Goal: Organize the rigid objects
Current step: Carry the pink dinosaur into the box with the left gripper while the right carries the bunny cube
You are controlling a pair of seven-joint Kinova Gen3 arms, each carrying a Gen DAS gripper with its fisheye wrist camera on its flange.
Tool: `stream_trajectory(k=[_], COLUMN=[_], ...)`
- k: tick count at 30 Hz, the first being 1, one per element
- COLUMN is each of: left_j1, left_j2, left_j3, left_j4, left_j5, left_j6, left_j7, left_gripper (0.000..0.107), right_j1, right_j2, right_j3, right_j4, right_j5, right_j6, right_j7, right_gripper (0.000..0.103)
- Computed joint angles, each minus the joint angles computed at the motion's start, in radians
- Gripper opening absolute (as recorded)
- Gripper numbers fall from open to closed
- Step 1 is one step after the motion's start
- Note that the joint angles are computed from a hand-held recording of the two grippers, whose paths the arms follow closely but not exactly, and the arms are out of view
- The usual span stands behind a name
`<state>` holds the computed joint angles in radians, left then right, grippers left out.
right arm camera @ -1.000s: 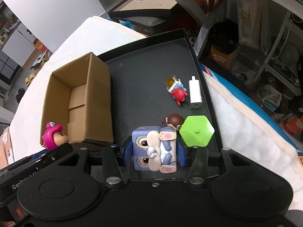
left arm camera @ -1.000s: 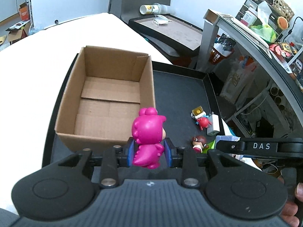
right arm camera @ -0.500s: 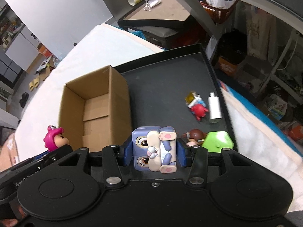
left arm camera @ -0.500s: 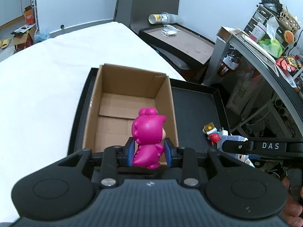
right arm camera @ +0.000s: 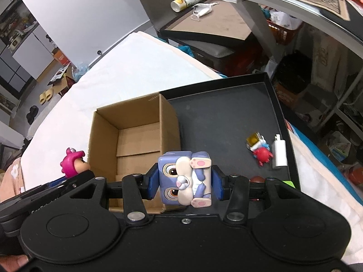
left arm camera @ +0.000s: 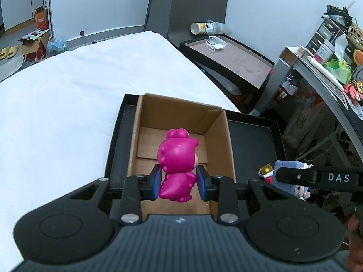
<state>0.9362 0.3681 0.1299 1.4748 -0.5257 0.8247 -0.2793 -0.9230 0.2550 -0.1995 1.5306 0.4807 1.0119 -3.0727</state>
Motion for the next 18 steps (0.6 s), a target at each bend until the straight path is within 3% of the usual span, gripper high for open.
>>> stream_trajectory(k=[18], left_j1=[-0.11], left_j2=[0.092], left_j3=[-0.024], left_j4=[-0.066], left_j5=[0.128], left_j6=[-0.045], left_j7=[-0.172], left_gripper=[0.031], right_j1=[0.027], right_j2=[0.062], right_j3=[0.034], right_j4=[-0.058], right_j5=[-0.056], right_j6=[-0.01], right_j7=[0.077], right_gripper=[0.045])
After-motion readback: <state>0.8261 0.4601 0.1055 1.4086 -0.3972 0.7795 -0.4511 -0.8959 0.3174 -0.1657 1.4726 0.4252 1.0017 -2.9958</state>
